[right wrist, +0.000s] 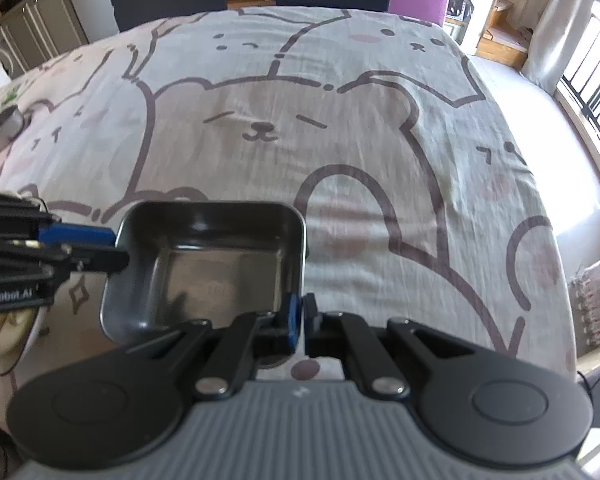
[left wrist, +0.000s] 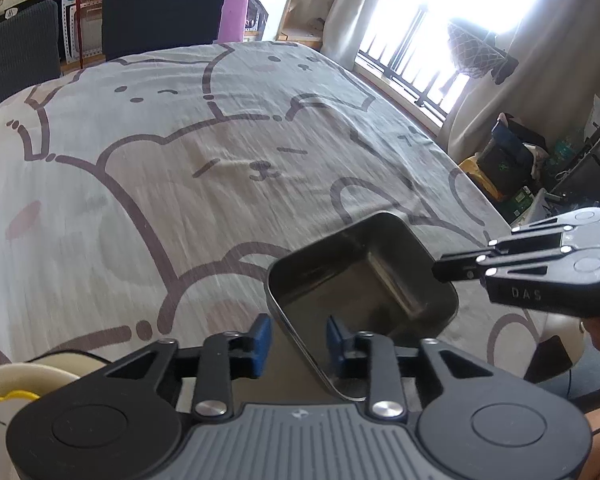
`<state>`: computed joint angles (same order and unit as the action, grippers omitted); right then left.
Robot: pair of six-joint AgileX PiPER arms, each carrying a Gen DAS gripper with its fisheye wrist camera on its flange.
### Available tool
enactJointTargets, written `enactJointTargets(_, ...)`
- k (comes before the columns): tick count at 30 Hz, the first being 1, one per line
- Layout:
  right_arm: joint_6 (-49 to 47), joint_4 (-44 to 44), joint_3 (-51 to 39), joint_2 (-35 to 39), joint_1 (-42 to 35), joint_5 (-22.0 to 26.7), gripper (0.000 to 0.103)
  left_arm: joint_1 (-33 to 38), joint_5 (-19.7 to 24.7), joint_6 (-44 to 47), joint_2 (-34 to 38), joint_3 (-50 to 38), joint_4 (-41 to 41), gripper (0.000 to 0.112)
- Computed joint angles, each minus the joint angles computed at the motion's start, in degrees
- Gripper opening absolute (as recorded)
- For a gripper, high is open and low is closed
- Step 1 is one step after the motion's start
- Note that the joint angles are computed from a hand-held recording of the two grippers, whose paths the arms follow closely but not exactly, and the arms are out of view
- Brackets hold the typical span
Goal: Organize plates and bowls
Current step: 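Lower the second steel tray onto the tablecloth beside the plates with both grippers, then open both grippers and move them toward the small round steel bowl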
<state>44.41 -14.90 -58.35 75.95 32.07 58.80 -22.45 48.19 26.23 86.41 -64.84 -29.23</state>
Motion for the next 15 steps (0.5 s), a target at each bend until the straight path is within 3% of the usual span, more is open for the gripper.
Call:
enactJointTargets(5,2.2,-1.2,1.4,-2.1,0.8,-0.2,0.013,-0.6,1.1,-0.8,-1.0,0.7,0.4,0.047)
enactJointTargets(10,5.6,-4.0,2.3,-4.0,3.5,0.3,0.055,-0.7,1.4,-0.3,-2.9,1.9,-0.1,0.066)
enactJointTargets(12,8.8,-7.5,2.3,-4.3,6.3,2.3,0.061,-0.3,1.4,0.1,-3.9,2.4,-0.6,0.08)
enactJointTargets(15,12.0,-10.3,2.5,-5.2,8.9,3.8,0.078,0.3,0.3,1.5,-5.7,3.4,-2.0,0.099)
